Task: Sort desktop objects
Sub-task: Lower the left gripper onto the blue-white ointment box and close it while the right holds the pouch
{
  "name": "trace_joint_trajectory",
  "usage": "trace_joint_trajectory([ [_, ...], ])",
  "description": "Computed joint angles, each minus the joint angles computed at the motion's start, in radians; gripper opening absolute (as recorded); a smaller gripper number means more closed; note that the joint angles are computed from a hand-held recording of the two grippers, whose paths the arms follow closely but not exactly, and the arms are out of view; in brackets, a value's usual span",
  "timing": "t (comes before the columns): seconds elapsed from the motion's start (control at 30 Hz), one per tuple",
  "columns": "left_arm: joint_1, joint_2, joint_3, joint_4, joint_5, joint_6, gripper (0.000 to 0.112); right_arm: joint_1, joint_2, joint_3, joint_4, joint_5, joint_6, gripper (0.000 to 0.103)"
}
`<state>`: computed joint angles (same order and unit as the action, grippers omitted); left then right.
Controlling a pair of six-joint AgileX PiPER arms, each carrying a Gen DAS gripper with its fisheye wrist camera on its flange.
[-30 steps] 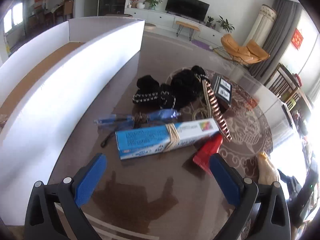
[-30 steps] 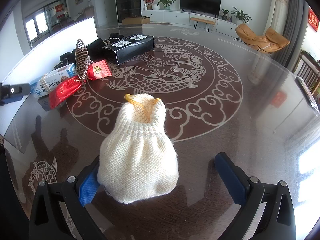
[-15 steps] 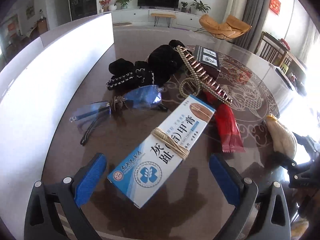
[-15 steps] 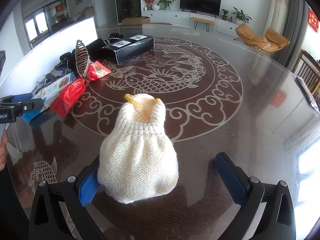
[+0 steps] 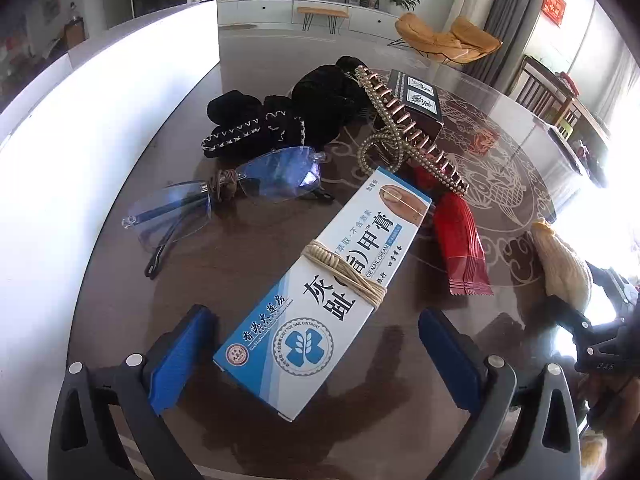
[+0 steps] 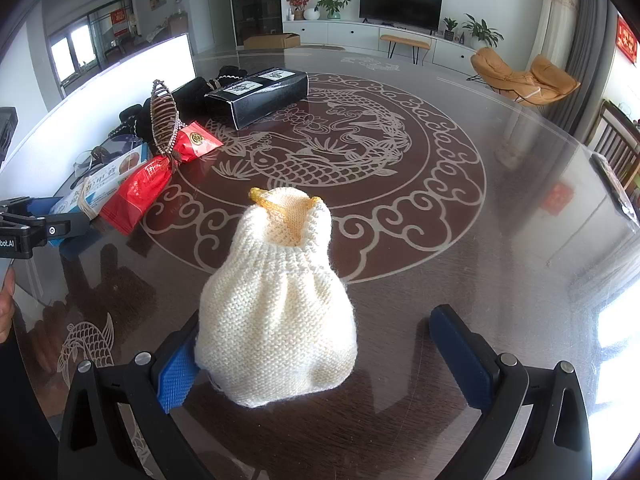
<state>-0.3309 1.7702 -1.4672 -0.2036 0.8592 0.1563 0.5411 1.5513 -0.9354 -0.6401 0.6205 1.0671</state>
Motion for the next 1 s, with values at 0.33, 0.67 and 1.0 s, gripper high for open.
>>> trace_joint_trajectory([
  [0.33, -0.071, 0.0, 0.032, 0.176, -0.061, -0.103, 0.103, 0.0, 0.0, 0.0, 0.0, -0.001, 0.0, 0.103],
  [0.67, -0.074, -0.005, 0.063, 0.184, -0.108, -0.12, 0.103, -0.001, 0.0, 0.0, 0.0, -0.001, 0.0, 0.103],
  [1.0, -0.073, -0.01, 0.077, 0.186, -0.118, -0.122, 0.103, -0.001, -0.001, 0.001, 0.0, -0.001, -0.001, 0.103],
])
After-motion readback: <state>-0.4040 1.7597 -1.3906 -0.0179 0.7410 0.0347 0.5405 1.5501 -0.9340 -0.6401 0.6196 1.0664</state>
